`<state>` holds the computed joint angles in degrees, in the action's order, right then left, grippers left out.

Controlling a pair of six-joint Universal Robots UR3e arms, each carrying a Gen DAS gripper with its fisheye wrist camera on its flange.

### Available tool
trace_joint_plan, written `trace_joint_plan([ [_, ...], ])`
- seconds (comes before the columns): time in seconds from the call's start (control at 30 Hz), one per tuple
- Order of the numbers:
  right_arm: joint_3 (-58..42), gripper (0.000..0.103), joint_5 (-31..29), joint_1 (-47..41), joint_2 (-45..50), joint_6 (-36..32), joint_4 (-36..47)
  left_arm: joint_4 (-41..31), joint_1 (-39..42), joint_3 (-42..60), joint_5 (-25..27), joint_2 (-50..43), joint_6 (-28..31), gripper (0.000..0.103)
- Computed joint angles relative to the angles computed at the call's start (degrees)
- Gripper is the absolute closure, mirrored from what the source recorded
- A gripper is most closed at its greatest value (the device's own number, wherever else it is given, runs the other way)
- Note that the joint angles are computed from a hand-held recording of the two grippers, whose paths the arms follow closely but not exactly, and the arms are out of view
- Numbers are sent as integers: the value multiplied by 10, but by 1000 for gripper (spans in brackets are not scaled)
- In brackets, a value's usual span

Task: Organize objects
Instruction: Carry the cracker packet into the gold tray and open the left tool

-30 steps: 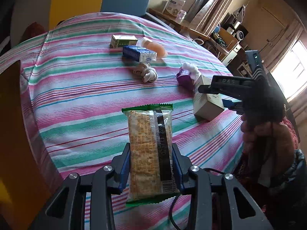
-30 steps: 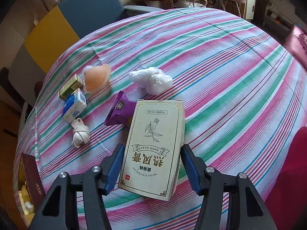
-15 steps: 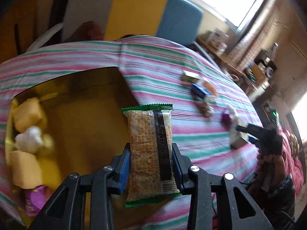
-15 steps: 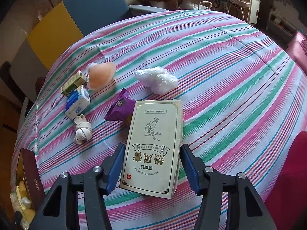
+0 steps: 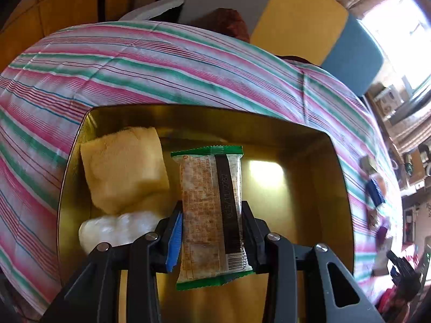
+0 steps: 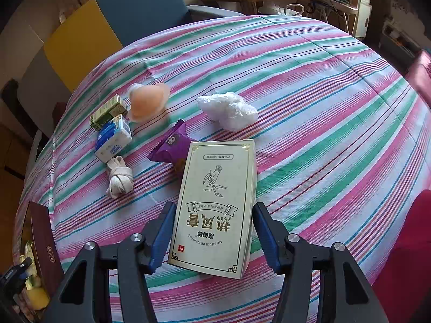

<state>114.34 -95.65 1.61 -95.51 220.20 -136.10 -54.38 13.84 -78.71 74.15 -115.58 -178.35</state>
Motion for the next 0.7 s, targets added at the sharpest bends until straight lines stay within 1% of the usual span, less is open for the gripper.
trace_joint_plan([
  [0.2,-3,44,0,0,4,-3,-1,-1,-15,63,39,-58,-20,64],
  [0.37,-4,44,-4,2,4,-6,1,-19,-9,76,26,-59,-15,61],
  [0.5,-3,44,-4,2,5,-7,0,-19,9,36,10,-11,11,59],
  [0.6,4,47,-1,-3,-3,-1,-7,-8,19,4,1,34,30,59],
  [0.7,11,47,5,-7,-10,3,-12,13,44,-62,-15,105,66,59],
])
